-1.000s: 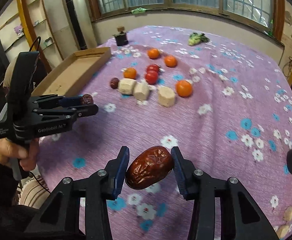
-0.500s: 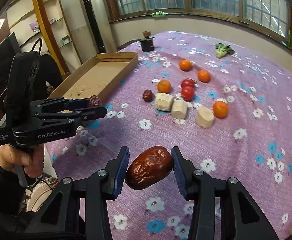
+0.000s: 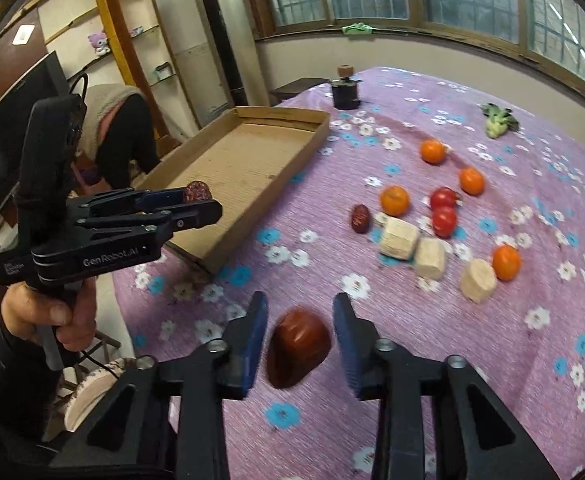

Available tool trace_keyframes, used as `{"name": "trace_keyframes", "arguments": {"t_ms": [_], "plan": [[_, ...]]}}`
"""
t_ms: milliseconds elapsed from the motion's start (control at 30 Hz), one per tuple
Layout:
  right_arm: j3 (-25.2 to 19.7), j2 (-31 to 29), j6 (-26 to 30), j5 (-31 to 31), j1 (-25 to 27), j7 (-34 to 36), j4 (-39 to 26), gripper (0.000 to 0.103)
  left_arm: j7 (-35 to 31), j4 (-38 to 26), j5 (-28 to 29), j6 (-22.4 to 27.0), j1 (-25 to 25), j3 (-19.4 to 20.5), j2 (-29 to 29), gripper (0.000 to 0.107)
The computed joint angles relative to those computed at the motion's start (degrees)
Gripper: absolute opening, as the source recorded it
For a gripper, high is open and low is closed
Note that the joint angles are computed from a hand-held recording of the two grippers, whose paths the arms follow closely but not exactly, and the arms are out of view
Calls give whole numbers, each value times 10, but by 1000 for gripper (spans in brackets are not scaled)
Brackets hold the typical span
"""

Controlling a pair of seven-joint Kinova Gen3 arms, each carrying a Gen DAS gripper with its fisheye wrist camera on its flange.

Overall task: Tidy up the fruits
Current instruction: 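Carry both held red dates over the cardboard tray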

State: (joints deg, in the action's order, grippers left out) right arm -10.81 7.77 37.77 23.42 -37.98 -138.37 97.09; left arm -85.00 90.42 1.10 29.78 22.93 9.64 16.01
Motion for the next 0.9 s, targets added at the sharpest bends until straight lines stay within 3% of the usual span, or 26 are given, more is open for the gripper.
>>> {"name": "trace_keyframes", "arguments": {"t_ms": [133,267,533,700,900], "plan": [[0,25,-8,-17,4,29,-25,25,-1,6,5,-6,-12,-4,-1,42],[12,50,22,-22,-10,44,-47,29,-3,14,14,-11,-26,-6,-4,42],[1,74,30,-85,-10,120,-50,34,-25,19,37,-19,-48,3,-7,42],[20,99,79,-44,-59,93,-72,30,-38,20,48,-20,-53,6,-9,42],[28,68,22,-35,-47,50,-44,30,-41,25,52,-23,-56,1,-16,42]]}}
